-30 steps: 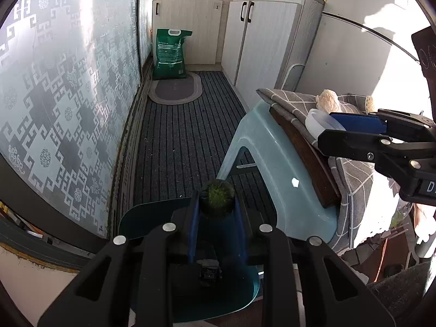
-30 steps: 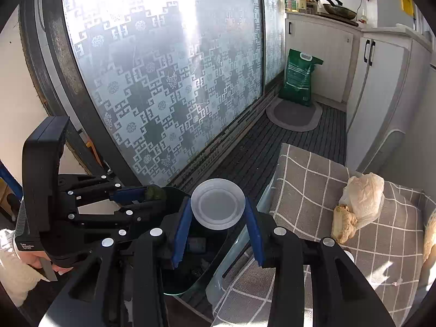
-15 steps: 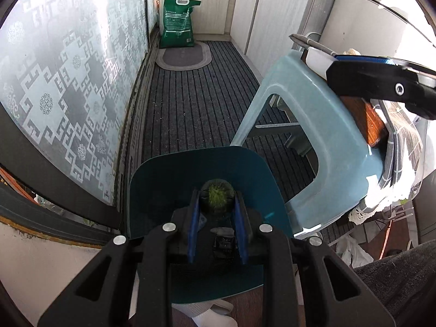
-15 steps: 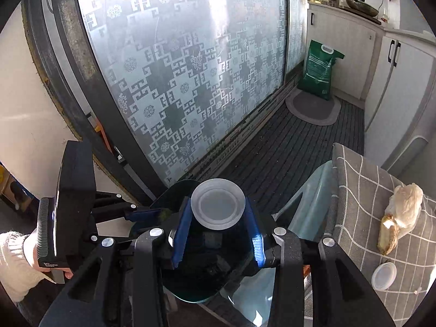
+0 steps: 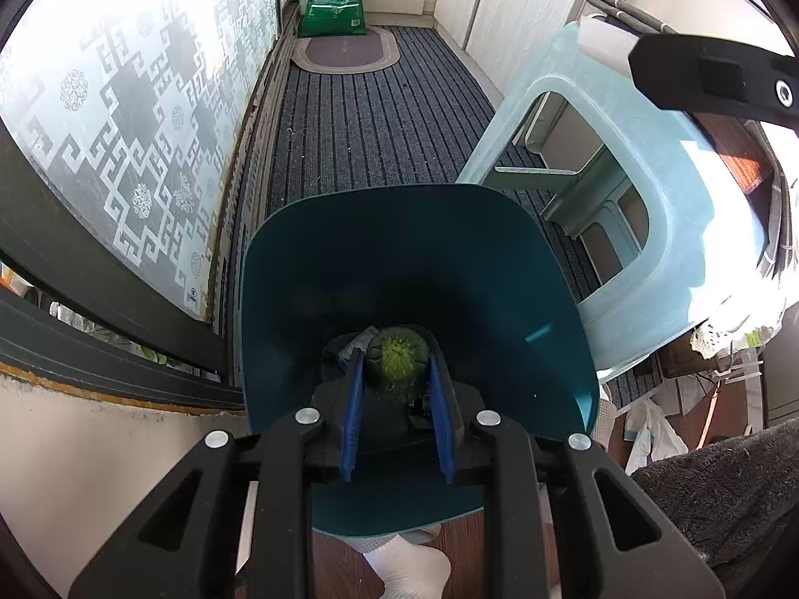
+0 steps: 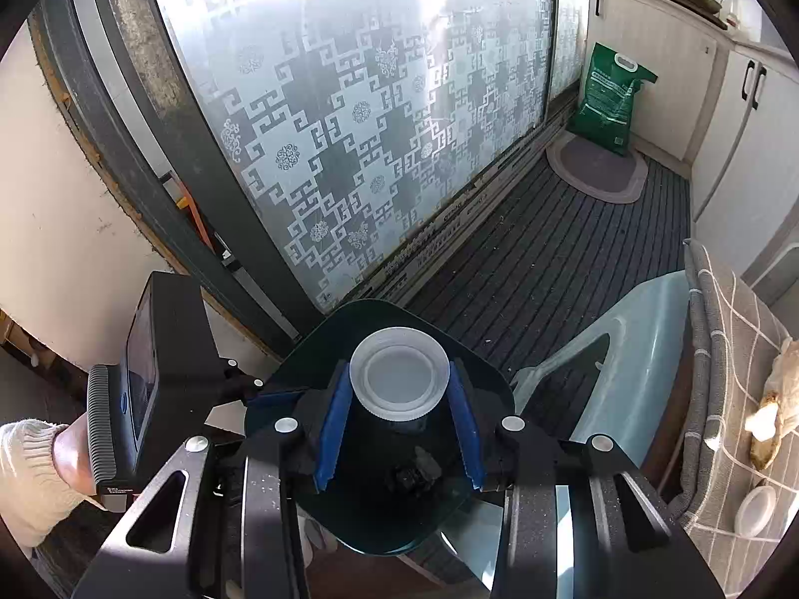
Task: Collect trash
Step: 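Carry the green item and white lid over the teal bin with both tools, then open the left tool over the bin while the right tool drops the white lid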
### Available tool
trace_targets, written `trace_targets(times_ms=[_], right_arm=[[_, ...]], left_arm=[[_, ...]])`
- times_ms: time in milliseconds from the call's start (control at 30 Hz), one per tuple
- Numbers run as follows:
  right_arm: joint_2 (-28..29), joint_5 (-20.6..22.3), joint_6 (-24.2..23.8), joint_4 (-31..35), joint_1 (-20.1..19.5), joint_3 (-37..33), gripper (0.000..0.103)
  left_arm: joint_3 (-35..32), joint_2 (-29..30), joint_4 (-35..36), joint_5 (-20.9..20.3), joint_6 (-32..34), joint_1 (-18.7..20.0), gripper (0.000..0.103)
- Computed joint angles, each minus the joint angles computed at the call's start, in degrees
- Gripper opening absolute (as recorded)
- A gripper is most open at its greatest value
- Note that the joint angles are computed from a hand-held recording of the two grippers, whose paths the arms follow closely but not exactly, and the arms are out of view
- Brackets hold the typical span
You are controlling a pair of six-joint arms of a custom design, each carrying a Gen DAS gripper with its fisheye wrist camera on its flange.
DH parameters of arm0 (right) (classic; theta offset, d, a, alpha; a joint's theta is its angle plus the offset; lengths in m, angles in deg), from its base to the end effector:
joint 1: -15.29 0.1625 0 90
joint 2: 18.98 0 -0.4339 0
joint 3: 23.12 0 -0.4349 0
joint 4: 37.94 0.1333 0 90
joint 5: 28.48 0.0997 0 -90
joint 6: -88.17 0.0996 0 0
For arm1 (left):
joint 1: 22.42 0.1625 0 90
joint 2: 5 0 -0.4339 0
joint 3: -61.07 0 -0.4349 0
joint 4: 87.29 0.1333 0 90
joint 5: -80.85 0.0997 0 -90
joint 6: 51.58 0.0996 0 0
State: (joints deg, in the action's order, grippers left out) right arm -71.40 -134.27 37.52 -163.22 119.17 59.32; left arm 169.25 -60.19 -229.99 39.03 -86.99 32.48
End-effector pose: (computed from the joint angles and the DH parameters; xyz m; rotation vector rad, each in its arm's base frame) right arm 0.2828 -0.7019 0.2025 1.5068 -2.4208 -0.0004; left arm -0.1803 -0.6175 0.1046 -0.0037 2.3823 -0.6099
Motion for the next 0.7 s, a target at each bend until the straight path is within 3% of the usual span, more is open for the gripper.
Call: trace_targets(times_ms=[267,700], right_arm=[[1.4,-2.4,0.9,0.9,0.0,-0.1,0.040],[3.0,-6.8,0.3,0.3,-1.0,1.6,0.039]], left_arm=[[0.7,-0.5,-0.9,0.3,0.3,-0.1,0.030],[2.1,-2.9,-7.3,4.0,2.3,-2.4,0.020]])
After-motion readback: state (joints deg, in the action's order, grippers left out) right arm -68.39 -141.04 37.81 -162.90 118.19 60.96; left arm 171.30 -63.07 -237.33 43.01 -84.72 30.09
